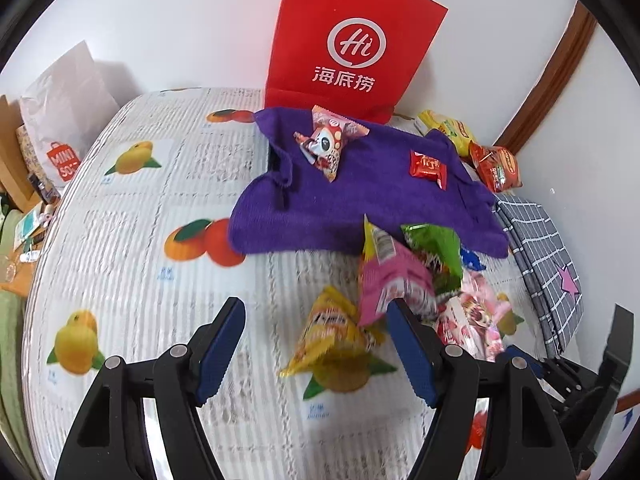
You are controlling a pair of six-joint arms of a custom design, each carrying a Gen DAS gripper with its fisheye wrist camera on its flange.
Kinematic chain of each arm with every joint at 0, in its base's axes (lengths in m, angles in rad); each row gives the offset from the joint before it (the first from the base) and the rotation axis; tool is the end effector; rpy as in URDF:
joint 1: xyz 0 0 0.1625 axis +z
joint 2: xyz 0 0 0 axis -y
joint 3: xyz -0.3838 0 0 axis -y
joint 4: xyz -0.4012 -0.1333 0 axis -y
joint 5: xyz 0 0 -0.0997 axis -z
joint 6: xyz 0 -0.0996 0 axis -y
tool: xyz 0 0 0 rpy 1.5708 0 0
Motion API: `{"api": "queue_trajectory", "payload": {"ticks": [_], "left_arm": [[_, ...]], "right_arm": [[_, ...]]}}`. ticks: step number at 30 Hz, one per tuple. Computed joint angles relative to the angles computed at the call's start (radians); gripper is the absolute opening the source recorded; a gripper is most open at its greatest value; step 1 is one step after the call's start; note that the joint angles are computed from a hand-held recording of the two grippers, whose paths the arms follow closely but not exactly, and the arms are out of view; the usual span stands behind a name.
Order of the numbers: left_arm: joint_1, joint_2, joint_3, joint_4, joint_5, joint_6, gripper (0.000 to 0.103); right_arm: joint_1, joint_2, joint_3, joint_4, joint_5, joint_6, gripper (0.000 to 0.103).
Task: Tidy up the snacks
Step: 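Grasp the pink Lotso stick packet with the right tool while the left tool grasps the yellow chips bag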
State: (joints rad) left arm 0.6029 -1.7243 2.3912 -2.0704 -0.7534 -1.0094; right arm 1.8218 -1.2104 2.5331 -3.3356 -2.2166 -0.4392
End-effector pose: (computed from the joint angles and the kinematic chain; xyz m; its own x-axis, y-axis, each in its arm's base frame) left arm -0.1662 -0.3644 0.2098 -0.8408 -0.1366 -0.5238 0.1887 0.8330 -0.5202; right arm 0.1600 -0.3286 0.1035 -0.6626 -0.3261 0.6743 -0.5593 0.8141 -0.1559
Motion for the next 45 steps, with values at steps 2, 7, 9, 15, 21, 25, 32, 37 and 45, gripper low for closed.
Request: {"api": "queue_trajectory", "payload": {"ticks": [2,7,9,15,21,25,32,37,45], "left_arm": [[-0.017,-0.030,0.018,0.024,-0.002,-0.031,0.071],[-0.043,-0.072,0.057,0.044,-0.008,-0.077,0.071],[-0.044,-0.074,0.068,0.036,-0.012,-0.085,0.071],[-0.044,-0.070,0.091,-0.007,-0.017,-0.067,0.071],[-0.025,-0.029,0.086,-0.053,-0.014,-0.029,0.071],[0.013,0.035,0.075,-0.109,-0.025,0.018,0.071],[0.084,0.168,0.056,-0.238,-0.046,0.099,0.071],[0.093,0.223,0.059,-0.298,-0.017,0.142,0.071],[0.093,0.226,0.058,-0.304,-0.003,0.193,0.052]], "right_arm": [[-0.007,-0.058,0.040,0.025,0.012,0.010,0.014],[-0.019,-0.170,0.119,0.096,0.018,0.013,0.015],[-0.018,-0.163,0.137,0.058,0.003,-0.012,0.020],[-0.027,-0.153,0.142,-0.018,0.092,-0.041,0.049],[-0.028,0.018,0.062,-0.087,0.045,-0.025,0.059],[-0.071,0.058,0.066,-0.159,0.077,-0.037,0.050],[-0.160,-0.029,0.089,-0.130,0.181,-0.041,0.022],[-0.183,-0.022,0.108,-0.185,0.221,-0.082,0.022],[-0.186,0.002,0.098,-0.220,0.222,-0.056,0.022]]}}
